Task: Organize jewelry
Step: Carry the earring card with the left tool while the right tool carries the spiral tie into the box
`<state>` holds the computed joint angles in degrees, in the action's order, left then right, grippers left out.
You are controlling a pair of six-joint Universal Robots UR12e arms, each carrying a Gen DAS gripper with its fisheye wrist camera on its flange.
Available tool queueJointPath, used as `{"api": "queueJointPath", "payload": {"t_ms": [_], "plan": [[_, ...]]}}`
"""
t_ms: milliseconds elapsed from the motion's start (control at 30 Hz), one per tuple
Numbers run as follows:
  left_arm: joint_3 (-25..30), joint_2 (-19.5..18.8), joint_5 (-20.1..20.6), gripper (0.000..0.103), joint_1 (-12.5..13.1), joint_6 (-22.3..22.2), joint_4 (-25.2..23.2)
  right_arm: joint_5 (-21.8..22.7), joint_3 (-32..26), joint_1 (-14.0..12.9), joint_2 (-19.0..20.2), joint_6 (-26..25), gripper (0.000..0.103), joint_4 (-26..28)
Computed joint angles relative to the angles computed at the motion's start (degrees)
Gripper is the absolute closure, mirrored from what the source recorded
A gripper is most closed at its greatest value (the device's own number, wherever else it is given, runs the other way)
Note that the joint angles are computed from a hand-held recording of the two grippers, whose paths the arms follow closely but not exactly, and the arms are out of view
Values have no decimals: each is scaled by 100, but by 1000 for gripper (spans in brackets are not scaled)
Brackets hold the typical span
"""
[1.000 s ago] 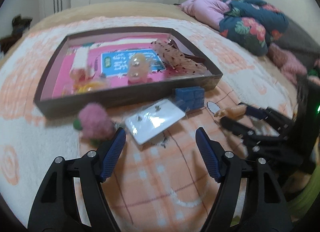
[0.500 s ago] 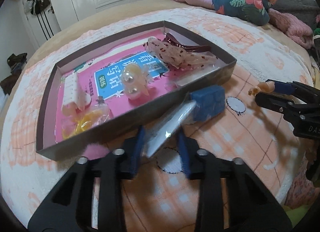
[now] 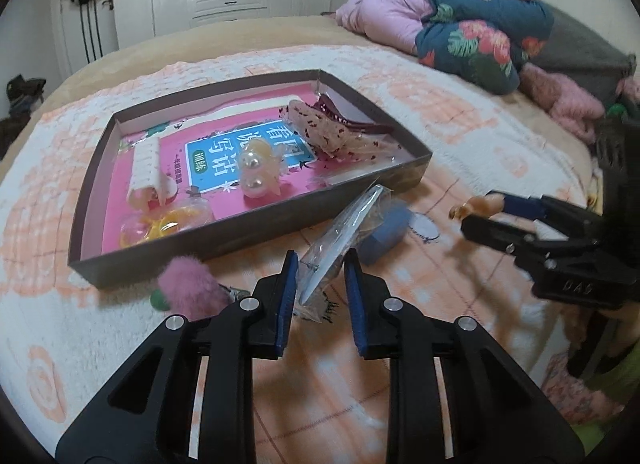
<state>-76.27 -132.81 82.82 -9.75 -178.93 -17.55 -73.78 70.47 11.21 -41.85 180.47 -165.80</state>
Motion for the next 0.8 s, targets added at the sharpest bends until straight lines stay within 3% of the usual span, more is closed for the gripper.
{"api": "queueJointPath", "payload": {"t_ms": [467, 800], "plan": [[-477, 274, -117, 87, 228, -971, 964, 47, -80, 154, -52, -549, 34, -113], [-664, 352, 105, 87, 395, -1497, 1404, 121, -438, 264, 91, -779, 34, -24]]}}
